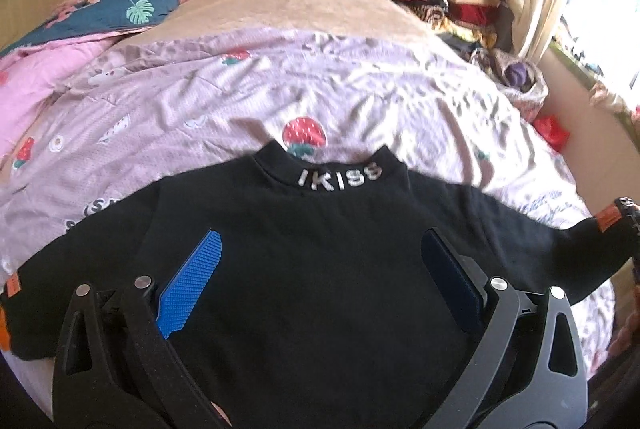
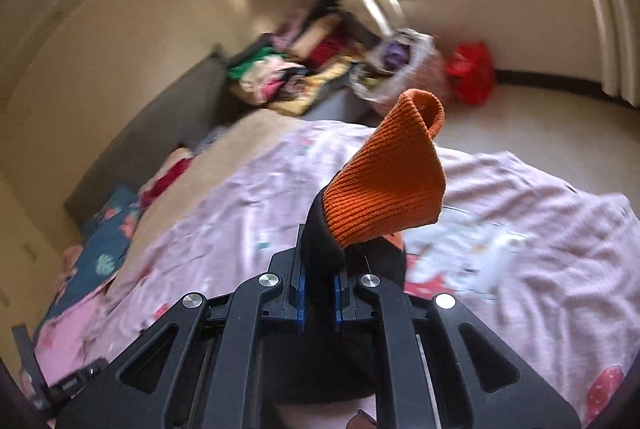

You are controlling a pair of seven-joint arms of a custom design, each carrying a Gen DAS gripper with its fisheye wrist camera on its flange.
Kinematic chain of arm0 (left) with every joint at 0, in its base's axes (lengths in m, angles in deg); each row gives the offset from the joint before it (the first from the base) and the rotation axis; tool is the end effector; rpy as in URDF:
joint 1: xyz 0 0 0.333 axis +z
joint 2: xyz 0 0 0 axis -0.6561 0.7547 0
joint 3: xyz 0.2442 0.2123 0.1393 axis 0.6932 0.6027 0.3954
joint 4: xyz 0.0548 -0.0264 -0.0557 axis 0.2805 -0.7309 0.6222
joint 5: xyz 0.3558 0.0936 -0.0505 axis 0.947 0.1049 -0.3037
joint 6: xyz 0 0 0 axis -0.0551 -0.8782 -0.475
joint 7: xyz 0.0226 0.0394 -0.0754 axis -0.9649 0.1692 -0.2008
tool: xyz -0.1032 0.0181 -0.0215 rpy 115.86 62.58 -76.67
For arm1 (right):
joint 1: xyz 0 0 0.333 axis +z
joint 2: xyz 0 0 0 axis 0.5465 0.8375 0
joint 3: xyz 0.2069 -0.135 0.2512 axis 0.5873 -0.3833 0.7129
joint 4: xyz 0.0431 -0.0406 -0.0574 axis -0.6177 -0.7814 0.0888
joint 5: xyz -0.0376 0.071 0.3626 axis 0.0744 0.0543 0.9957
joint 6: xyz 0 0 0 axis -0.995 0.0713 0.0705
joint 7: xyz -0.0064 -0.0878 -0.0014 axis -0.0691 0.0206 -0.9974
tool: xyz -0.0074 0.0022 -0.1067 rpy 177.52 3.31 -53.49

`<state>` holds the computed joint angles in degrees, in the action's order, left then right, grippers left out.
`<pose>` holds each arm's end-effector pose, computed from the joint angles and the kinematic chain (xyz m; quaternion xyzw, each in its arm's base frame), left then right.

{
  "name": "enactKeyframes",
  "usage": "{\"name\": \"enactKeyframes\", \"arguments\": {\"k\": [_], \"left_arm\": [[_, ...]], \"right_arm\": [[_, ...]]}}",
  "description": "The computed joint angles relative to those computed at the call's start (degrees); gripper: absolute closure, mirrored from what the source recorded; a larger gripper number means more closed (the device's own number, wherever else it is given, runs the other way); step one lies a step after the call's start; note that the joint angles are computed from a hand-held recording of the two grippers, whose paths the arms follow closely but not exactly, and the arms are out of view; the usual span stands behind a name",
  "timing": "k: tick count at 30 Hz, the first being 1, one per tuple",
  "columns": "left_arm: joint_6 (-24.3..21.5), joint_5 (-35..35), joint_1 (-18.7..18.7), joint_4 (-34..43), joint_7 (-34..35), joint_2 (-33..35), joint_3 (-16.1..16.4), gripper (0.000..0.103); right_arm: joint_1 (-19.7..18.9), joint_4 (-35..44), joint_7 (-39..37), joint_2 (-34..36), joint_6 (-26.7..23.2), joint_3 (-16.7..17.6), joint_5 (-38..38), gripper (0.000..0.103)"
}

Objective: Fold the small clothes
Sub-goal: 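Lift the sleeve with the right gripper and lay it across the shirt body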

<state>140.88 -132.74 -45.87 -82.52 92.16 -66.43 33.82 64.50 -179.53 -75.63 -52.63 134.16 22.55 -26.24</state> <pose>0.5030 -0.0525 0.4241 -0.6019 0.7152 -0.3120 0.1697 0.3399 0.3273 0.4431 -0.2993 0.7997 -0.2987 0.4262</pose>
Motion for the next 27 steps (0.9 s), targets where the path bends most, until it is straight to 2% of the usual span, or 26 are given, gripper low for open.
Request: {"name": "enactKeyframes", "arguments": {"k": [3, 6, 10, 14, 16, 20, 27], "left_arm": [[-4.8, -4.3, 1.1, 1.2, 3.8, -1.0, 1.2, 0.009], [-9.1, -5.9, 2.3, 2.0, 4.5, -1.4, 2.4, 0.009], [-11.2, -7.0, 3.6, 2.6, 5.2, -1.5, 3.3, 0.009], [-16.5, -8.5, 5.8, 3.6, 5.3, -1.2, 4.6, 0.009], [-18.5, -8.9, 6.7, 3.9, 5.5, -1.2, 5.0, 0.009], [-26.1, -9.4, 9.3, 5.1, 4.9, -0.2, 6.2, 0.009], [-33.1, -10.7, 12.7, 6.4, 5.8, 1.9, 6.9, 0.009]], "right_arm": [[0.1, 3.4, -3.8, 2.0, 1.0, -0.1, -1.7, 0.094], [0.6, 7.3, -8.0, 4.7, 2.3, -0.3, -2.9, 0.094], [1.9, 12.9, -13.6, 8.8, 4.1, -0.9, -4.3, 0.094], [3.5, 17.7, -18.7, 12.6, 5.7, -1.8, -4.9, 0.094], [4.3, 20.1, -21.2, 14.6, 6.6, -2.5, -4.5, 0.094], [6.3, 25.6, -26.4, 19.3, 8.5, -3.8, -3.4, 0.094], [10.3, 34.0, -35.4, 26.8, 12.0, -6.7, 0.5, 0.094]]}}
